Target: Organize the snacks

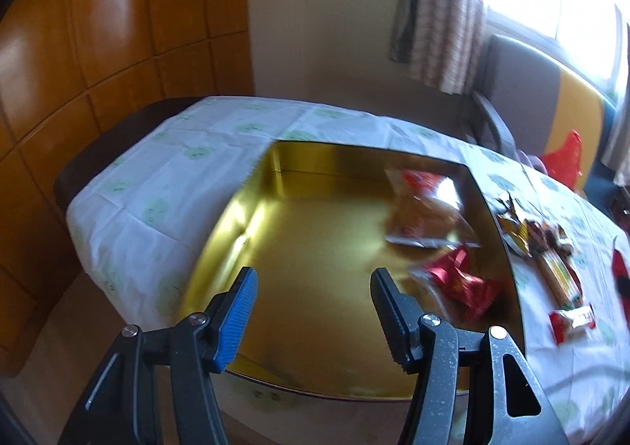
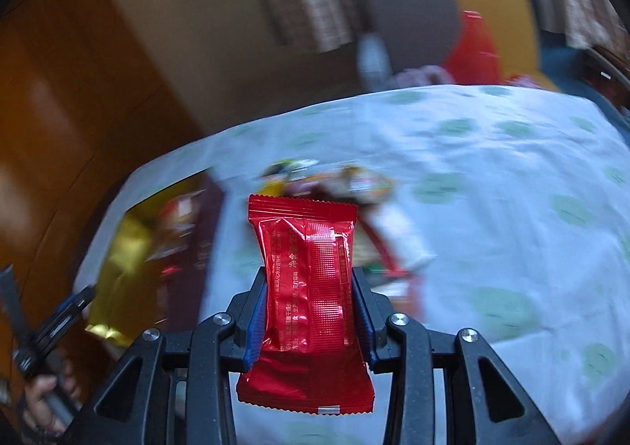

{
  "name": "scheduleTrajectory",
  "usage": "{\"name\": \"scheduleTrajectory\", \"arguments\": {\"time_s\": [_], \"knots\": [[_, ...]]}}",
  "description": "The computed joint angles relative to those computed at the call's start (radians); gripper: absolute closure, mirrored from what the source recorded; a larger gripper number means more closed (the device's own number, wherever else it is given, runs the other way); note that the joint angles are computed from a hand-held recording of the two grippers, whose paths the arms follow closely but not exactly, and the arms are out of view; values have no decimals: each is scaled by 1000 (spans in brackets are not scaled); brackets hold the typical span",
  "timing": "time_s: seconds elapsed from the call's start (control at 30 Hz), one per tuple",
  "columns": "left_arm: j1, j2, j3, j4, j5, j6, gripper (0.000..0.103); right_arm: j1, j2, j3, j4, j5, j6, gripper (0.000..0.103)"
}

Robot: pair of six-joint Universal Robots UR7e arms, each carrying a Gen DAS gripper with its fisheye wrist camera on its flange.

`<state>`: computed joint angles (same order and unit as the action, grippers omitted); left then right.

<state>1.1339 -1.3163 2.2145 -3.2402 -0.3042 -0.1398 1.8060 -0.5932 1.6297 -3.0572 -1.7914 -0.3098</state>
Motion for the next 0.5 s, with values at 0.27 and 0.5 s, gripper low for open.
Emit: {"name": "scheduleTrajectory", "arguments": {"time_s": [0.27,0.5], "knots": [[21,-17,-6,-40,19,9,42,128,183,-224,302,125,-20,64],[32,-23,1,-14,4,-18,42,179,324,-382,419,80,-25,63]]}}
